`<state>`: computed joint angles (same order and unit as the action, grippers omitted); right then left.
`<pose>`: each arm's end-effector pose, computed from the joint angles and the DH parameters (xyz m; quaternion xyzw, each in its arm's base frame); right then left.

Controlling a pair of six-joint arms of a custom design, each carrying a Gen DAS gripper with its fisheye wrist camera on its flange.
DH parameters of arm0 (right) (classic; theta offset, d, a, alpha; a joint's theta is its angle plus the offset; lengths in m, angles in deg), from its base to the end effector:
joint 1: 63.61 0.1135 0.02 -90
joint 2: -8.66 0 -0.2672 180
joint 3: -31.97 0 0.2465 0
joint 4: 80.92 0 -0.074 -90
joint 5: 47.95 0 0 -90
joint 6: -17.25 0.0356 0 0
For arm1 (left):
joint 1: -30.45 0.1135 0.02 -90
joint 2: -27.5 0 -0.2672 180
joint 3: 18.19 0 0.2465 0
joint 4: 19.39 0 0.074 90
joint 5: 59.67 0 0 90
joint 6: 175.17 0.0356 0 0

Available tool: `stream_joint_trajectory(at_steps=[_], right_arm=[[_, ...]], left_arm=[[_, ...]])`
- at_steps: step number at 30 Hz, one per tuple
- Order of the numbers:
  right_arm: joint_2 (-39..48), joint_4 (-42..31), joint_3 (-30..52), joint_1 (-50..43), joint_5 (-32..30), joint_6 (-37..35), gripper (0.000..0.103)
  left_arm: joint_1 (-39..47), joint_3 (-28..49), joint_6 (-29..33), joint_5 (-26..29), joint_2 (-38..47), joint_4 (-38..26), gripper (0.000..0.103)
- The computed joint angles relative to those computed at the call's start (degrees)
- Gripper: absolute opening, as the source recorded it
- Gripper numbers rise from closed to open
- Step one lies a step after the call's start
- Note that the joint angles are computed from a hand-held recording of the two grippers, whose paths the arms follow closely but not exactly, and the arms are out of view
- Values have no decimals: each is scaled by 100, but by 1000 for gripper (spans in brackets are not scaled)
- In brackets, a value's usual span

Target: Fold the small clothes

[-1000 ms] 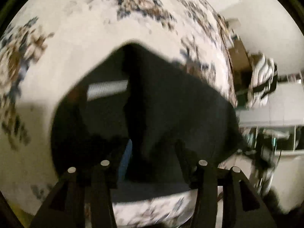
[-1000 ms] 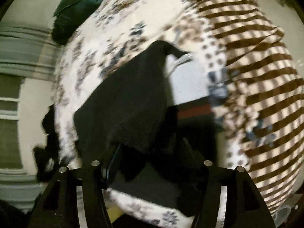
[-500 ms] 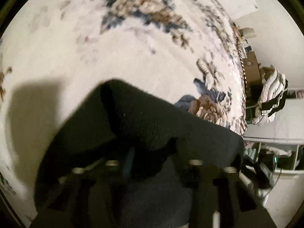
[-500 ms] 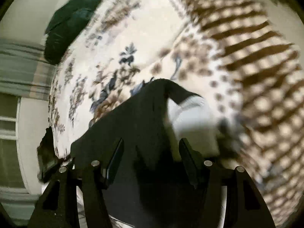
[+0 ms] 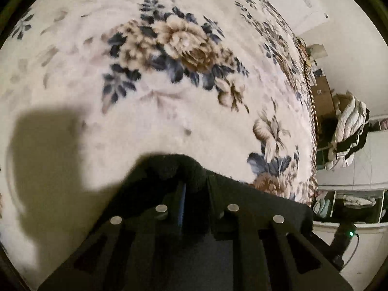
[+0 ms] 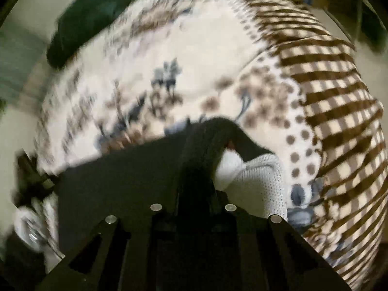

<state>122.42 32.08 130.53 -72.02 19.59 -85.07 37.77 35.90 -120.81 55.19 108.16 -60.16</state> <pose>0.3779 -0.0421 0.1875 -0.0466 0.9776 0.1791 0.1006 0.2380 0.0155 0.1688 -0.3113 0.9065 -0.2516 0.1344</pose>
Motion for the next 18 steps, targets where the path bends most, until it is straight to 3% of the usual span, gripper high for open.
stream_joint_trajectory(at_steps=[2, 4, 6, 9, 11, 12, 13, 16, 18], right_arm=[[189, -366, 190, -158, -253, -10, 24], [323, -944, 465, -421, -663, -28, 40], [220, -1249, 450, -656, -864, -151, 45], [189, -1844, 242, -942, -983, -531, 51], [204, -1950, -11, -1025, -972, -635, 51], [175, -1882, -163, -1067, -1066, -682, 39], [34, -1628, -396, -1080, -1072, -622, 20], [-413, -906, -726, -1050, -913, -208, 19], [-508, -614, -737, -1015, -702, -45, 19]], left_arm=[[200, -54, 142, 276, -299, -340, 18], [389, -98, 213, 465, -719, -821, 22], [494, -254, 232, 532, -1510, -1353, 32], [291, -472, -105, 495, -2460, -1880, 46], [-234, -659, -558, 346, -2875, -2004, 48], [-608, -727, -754, 185, -2927, -1985, 48], [-1061, -778, -965, -100, -2917, -1929, 48], [-2123, -941, -1397, -853, -2545, -1706, 48], [-2368, -1166, -1577, -947, -2377, -1488, 50]])
